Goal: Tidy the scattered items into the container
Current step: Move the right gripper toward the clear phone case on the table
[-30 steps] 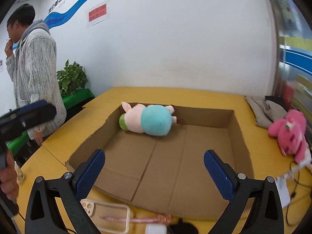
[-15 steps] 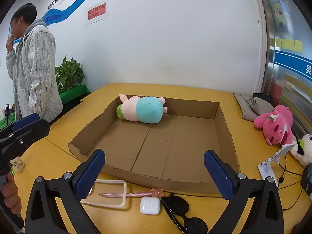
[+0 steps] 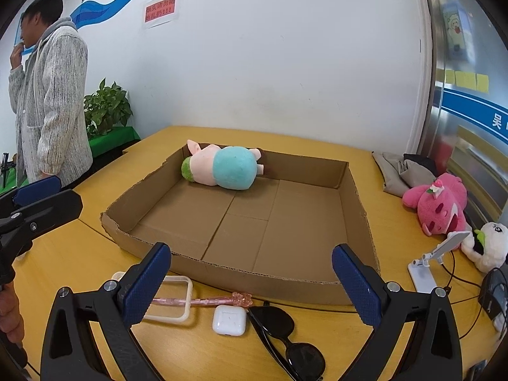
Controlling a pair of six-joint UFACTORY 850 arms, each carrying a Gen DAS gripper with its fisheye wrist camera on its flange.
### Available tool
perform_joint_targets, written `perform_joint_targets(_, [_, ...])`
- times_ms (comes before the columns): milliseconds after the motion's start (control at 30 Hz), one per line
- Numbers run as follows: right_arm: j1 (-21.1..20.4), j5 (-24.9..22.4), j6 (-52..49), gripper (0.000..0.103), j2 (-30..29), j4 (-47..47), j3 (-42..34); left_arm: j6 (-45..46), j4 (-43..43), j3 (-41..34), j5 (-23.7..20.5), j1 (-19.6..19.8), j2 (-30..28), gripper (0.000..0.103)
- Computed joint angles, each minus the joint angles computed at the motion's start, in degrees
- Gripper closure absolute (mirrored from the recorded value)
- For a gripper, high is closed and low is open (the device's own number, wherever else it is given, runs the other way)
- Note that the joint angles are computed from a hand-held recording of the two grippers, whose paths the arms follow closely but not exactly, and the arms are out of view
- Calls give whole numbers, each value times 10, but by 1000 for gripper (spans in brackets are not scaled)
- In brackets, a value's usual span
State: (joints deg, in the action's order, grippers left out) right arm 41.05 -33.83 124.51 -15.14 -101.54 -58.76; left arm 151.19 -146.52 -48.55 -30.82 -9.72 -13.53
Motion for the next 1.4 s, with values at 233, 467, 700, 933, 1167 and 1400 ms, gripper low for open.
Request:
perform_joint_targets(233, [3, -7, 16, 0, -2, -11, 2, 5, -8, -3, 12, 0, -4, 17])
perform_joint_targets(467, [3, -11, 23, 0, 1, -14, 8, 3, -6, -9, 25, -4, -13, 17])
perform_joint_targets(700, [2, -8, 25, 0, -3, -9, 10, -19, 14, -18, 40, -4, -27, 17])
perform_joint_targets(933, [-2, 21, 22, 0, -32, -1, -10, -60, 50, -26, 54, 10, -41, 17])
perform_joint_targets(1167, [-3, 73, 8, 0, -76, 9, -41, -164, 148, -51, 74, 35, -81, 17])
perform_joint_targets(1400, [-3, 146, -45, 0, -126, 14, -79, -328, 292, -89, 117, 59, -139, 17])
